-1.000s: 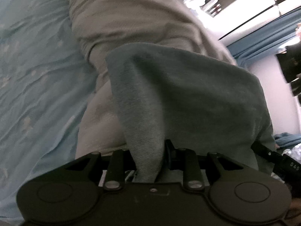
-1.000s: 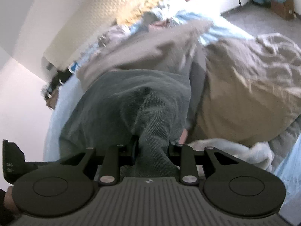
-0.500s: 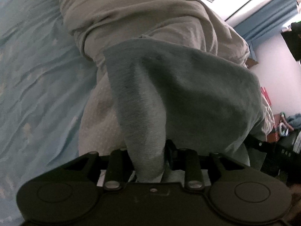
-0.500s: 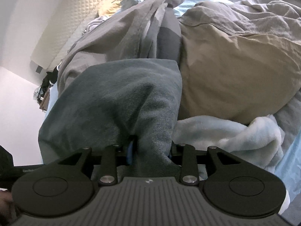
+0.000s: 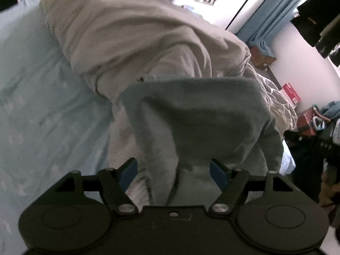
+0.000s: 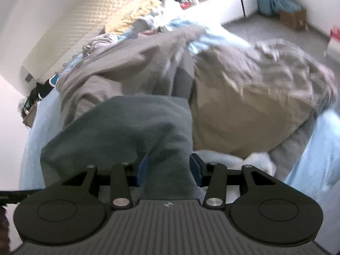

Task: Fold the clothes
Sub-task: 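Lower the jeans onto the duvet and open both grippers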

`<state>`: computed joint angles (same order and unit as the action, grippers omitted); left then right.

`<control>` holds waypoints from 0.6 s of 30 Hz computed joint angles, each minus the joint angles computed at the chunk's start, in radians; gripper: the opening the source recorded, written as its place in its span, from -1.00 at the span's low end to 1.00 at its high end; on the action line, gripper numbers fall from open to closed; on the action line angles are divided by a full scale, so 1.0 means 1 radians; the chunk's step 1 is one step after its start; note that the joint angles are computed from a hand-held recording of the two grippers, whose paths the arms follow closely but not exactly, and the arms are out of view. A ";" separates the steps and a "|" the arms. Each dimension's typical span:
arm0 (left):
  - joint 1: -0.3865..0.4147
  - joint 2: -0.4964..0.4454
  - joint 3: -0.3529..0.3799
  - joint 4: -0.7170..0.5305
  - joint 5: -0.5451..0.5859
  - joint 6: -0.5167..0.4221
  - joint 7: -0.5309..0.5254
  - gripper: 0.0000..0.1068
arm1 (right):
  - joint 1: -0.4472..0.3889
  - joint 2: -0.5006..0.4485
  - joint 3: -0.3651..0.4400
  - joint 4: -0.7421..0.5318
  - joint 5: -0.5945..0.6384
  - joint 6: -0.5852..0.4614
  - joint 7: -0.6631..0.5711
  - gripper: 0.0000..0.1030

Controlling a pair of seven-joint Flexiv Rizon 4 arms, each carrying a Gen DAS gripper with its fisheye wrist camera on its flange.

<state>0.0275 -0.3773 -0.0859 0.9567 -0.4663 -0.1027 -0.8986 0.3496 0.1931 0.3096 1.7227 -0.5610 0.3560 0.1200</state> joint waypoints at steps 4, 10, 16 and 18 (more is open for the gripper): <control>0.044 0.003 0.005 -0.031 -0.035 -0.007 0.021 0.48 | 0.038 -0.075 0.012 -0.106 -0.060 -0.079 -0.041 -0.09; 0.137 0.001 0.012 -0.088 -0.092 -0.010 0.109 0.60 | 0.163 -0.225 -0.005 -0.310 -0.168 -0.174 -0.054 -0.09; 0.247 -0.083 -0.001 -0.244 -0.135 -0.055 0.178 0.65 | 0.345 -0.411 -0.074 -0.568 -0.282 -0.285 -0.070 -0.09; 0.284 -0.145 -0.014 -0.354 -0.137 -0.098 0.172 0.65 | 0.413 -0.487 -0.109 -0.680 -0.308 -0.341 -0.082 -0.09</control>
<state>0.3119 -0.5218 -0.1004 0.6028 -0.6028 -0.2010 -0.7267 0.7629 -0.2935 0.2005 1.0425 -0.8690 0.0149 0.0376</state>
